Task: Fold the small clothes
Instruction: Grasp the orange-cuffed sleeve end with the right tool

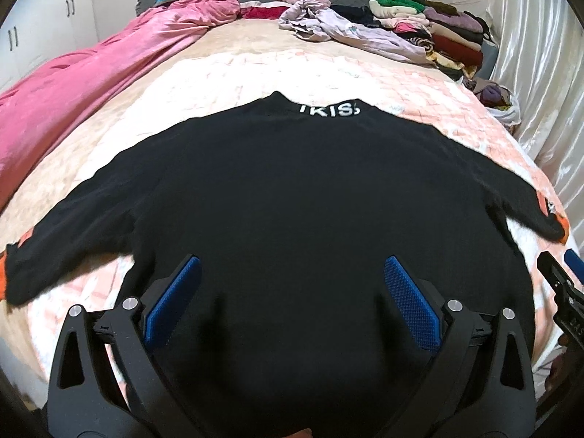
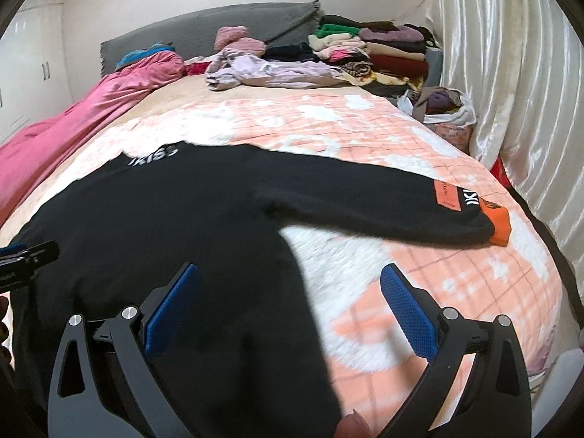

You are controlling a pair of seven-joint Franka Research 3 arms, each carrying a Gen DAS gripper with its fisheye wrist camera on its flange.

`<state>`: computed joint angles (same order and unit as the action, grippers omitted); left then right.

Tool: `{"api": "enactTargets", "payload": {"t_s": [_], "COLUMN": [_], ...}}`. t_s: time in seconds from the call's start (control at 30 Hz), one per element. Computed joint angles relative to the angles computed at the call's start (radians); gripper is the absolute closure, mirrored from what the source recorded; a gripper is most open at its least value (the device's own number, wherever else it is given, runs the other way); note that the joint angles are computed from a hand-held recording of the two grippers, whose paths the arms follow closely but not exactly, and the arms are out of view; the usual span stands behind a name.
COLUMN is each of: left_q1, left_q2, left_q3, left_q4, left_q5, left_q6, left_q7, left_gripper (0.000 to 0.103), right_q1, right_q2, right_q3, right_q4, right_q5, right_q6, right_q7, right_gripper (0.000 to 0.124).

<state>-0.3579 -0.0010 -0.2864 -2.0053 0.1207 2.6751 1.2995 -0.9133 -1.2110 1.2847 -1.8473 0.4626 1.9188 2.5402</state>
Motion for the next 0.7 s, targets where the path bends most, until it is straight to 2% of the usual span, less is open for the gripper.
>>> {"api": "enactTargets", "payload": {"t_s": [0.37, 0.7], "left_q1": [-0.009, -0.030], "left_q2": [0.163, 0.298], "left_q3": [-0.012, -0.010], "left_q4": [0.210, 0.380], "left_q5": [0.018, 0.042], "left_q6": [-0.068, -0.121], "left_q7": [0.014, 0.004], "left_gripper": [0.009, 0.009], "right_q1": [0.098, 0.196], "right_q2": [0.040, 0.084], "right_q3": [-0.090, -0.202], "right_q4": [-0.228, -0.382], "right_q5": [-0.119, -0.306], "right_q6": [0.033, -0.034], "right_q7": [0.075, 0.164], "right_gripper": [0.025, 0.025]}}
